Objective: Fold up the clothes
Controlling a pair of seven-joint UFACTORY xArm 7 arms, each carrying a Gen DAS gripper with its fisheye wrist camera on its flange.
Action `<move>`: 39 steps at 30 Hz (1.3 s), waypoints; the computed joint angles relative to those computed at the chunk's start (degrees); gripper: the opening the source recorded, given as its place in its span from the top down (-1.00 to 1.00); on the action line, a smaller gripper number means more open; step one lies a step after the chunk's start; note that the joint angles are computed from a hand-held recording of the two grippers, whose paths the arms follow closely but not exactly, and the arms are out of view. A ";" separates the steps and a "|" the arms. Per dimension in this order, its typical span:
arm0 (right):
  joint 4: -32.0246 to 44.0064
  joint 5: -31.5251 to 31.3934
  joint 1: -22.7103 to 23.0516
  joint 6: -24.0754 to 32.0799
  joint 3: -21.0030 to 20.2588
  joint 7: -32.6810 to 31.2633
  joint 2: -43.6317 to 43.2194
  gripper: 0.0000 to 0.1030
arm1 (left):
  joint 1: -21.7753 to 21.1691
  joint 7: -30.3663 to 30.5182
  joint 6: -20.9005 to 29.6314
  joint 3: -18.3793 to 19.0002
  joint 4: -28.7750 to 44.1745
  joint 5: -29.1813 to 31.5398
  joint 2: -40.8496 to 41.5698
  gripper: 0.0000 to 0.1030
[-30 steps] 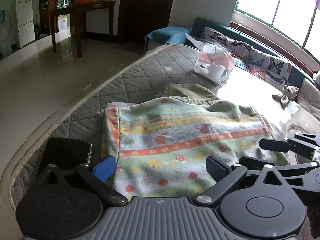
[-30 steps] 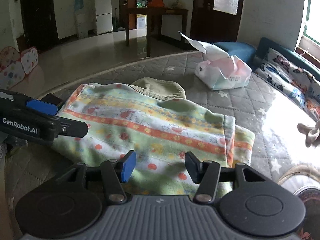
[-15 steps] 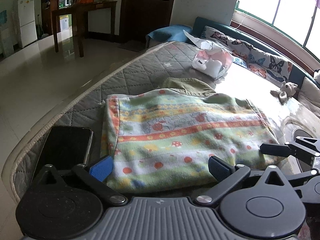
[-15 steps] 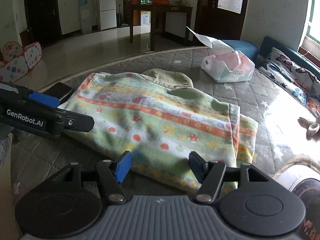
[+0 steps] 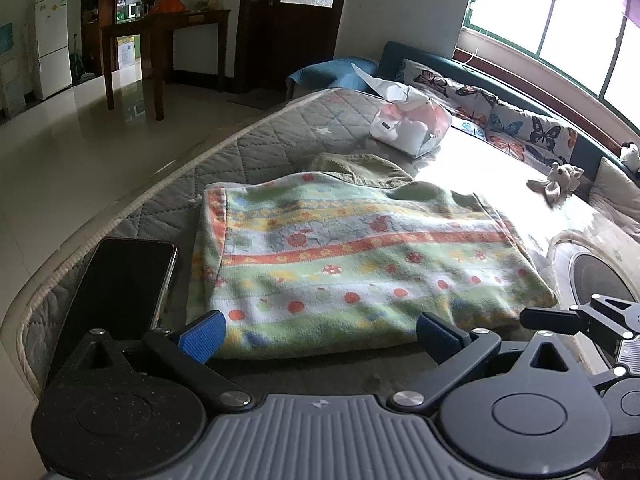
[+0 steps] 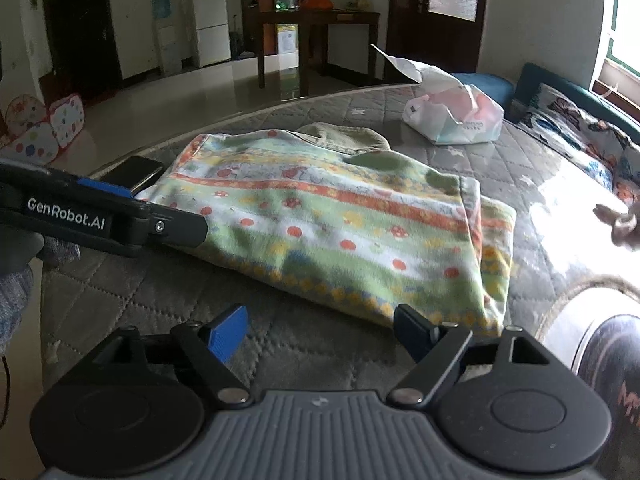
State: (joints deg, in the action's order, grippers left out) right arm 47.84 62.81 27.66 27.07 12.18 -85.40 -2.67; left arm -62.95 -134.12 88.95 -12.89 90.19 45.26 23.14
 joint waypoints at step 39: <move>-5.77 8.63 0.91 -5.73 -3.65 -6.23 -6.78 -0.75 | -3.86 3.95 0.70 2.48 7.97 0.52 5.39 -1.00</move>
State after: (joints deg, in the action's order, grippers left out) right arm 42.08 71.44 28.57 21.33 8.54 -91.63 -9.45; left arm -66.81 -130.17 89.65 -10.41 98.16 45.78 28.53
